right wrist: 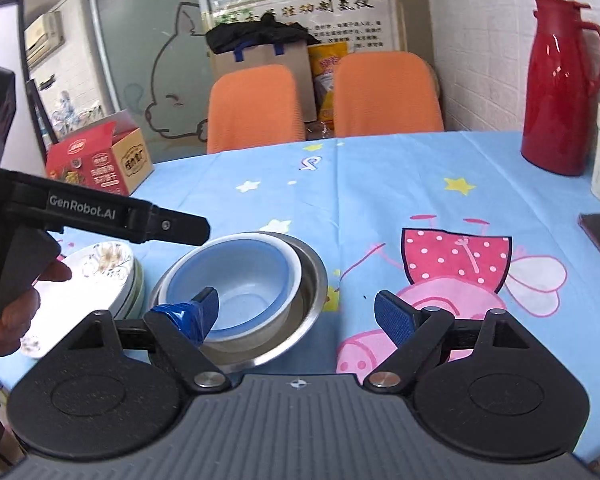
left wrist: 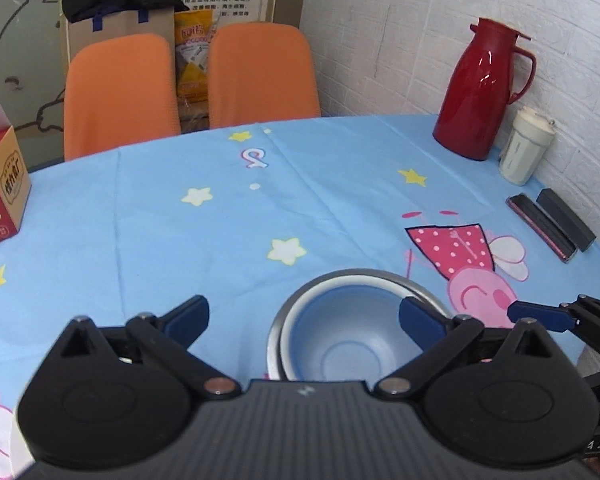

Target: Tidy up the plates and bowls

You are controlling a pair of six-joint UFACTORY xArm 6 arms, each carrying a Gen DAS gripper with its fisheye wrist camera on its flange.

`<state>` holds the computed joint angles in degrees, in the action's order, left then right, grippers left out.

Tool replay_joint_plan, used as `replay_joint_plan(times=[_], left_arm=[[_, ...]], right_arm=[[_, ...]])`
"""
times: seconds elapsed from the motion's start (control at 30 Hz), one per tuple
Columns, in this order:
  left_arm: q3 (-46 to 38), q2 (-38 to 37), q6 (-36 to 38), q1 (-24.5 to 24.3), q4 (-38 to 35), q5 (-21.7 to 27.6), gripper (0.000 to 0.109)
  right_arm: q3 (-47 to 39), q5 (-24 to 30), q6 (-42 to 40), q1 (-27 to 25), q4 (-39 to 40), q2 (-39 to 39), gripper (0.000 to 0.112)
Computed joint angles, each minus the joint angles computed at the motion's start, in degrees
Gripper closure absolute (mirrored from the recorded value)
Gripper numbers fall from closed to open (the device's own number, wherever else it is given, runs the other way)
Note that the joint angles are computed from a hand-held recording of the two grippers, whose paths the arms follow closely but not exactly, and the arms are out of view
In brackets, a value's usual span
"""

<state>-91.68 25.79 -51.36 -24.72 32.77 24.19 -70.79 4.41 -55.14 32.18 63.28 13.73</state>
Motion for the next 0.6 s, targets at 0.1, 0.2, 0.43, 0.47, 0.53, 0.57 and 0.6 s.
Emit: replay_joint_plan(times=[0.1, 0.2, 0.43, 0.47, 0.53, 0.57, 0.6], left_arm=[[-5.3, 4.3, 13.4, 0.9, -11.0, 3.1, 0.009], [-11.1, 8.7, 24.5, 1.4, -20.4, 7.4, 0.009], [-17.0, 13.9, 30.5, 1.6, -23.4, 11.0, 0.009], [-17.1, 14.1, 30.6, 1.6, -23.6, 10.8, 0.009], [-17.0, 14.3, 30.5, 1.5, -23.1, 10.6, 0.009], [-17.1, 14.5, 30.6, 1.4, -22.9, 10.7, 0.009], [-16.7, 14.4, 31.0, 1.4, -23.5, 10.2, 0.009]], right_arm=[[-1.4, 0.6, 8.7, -0.6, -6.5, 2.5, 0.04], [-2.9, 2.0, 18.8, -1.2, -15.4, 4.9, 0.04], [-6.2, 4.6, 28.2, -1.4, -23.5, 8.9, 0.04], [-6.3, 4.5, 28.3, -1.2, -23.7, 9.2, 0.04], [-6.0, 3.1, 29.1, -0.7, -25.5, 9.5, 0.038], [-5.5, 2.0, 30.4, -0.5, -27.8, 9.6, 0.038], [-4.8, 0.7, 33.1, -0.4, -31.8, 9.6, 0.038]])
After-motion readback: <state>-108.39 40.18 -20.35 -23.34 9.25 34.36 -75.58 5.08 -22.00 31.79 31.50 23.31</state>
